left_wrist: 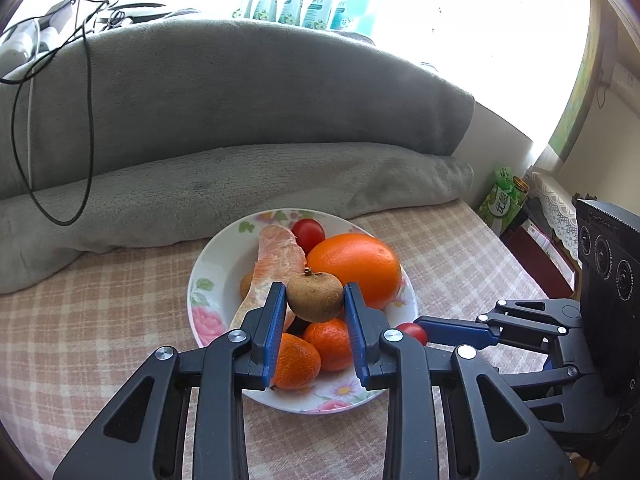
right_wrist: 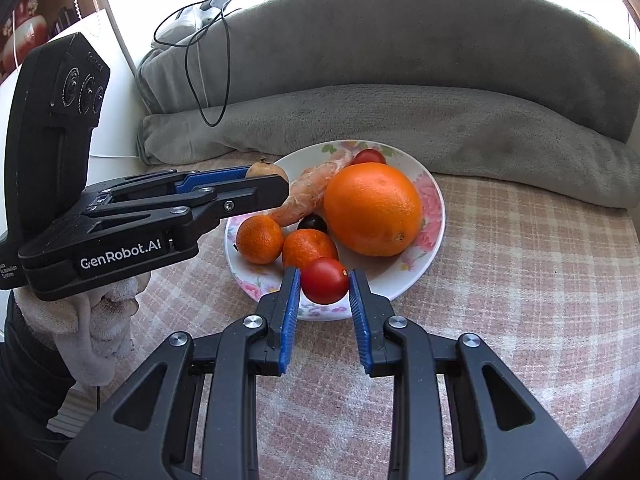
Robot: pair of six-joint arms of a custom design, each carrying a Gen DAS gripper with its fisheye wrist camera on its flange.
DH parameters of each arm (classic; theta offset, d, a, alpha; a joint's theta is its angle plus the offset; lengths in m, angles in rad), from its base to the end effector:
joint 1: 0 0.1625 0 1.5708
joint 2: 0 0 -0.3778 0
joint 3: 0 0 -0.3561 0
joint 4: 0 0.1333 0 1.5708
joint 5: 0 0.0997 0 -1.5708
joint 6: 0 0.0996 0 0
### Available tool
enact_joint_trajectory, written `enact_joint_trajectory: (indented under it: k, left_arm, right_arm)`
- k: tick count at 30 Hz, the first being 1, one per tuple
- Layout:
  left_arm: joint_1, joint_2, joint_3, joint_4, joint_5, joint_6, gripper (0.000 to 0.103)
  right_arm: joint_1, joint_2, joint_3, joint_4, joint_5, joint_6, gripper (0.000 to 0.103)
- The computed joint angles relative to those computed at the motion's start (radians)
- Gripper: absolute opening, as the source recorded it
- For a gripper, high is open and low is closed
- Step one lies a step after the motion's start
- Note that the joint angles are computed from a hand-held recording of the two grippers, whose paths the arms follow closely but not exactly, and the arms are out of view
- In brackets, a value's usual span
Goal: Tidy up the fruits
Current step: 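Lower the kiwi and cherry tomato onto the plate and open both tools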
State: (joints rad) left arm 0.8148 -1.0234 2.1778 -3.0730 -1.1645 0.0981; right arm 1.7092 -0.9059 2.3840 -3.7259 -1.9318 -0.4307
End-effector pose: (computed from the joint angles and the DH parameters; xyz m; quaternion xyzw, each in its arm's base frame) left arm -0.1938 -0.4572 0.1074 0.3678 0.8925 -0.2246 0.1333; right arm 0.1527 -0.3848 0.0951 0.2033 -0.9074 0.2985 0.2151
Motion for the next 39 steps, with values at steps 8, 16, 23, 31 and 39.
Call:
enact_joint_trajectory:
  k: [8, 16, 23, 31, 39]
  left_arm:
    - [0.004, -0.001, -0.001, 0.003, -0.007, 0.007, 0.028]
    - [-0.001, 0.001, 0.001, -0.001, -0.004, 0.010, 0.028]
    - [-0.002, 0.002, -0.001, 0.001, 0.006, 0.006, 0.033]
    - [-0.003, -0.008, 0.003, -0.005, 0.009, 0.003, 0.037]
    - [-0.013, -0.020, 0.018, -0.023, 0.023, 0.002, 0.058]
  right_arm:
    - [0.002, 0.003, 0.000, -0.004, -0.001, -0.004, 0.026]
    - [0.004, 0.006, -0.002, -0.004, -0.006, -0.005, 0.026]
    - [0.009, 0.010, -0.007, 0.003, -0.017, -0.006, 0.027]
    - [0.021, 0.016, -0.004, -0.020, -0.023, -0.015, 0.056]
    - [0.035, 0.026, -0.003, -0.042, -0.044, -0.019, 0.068]
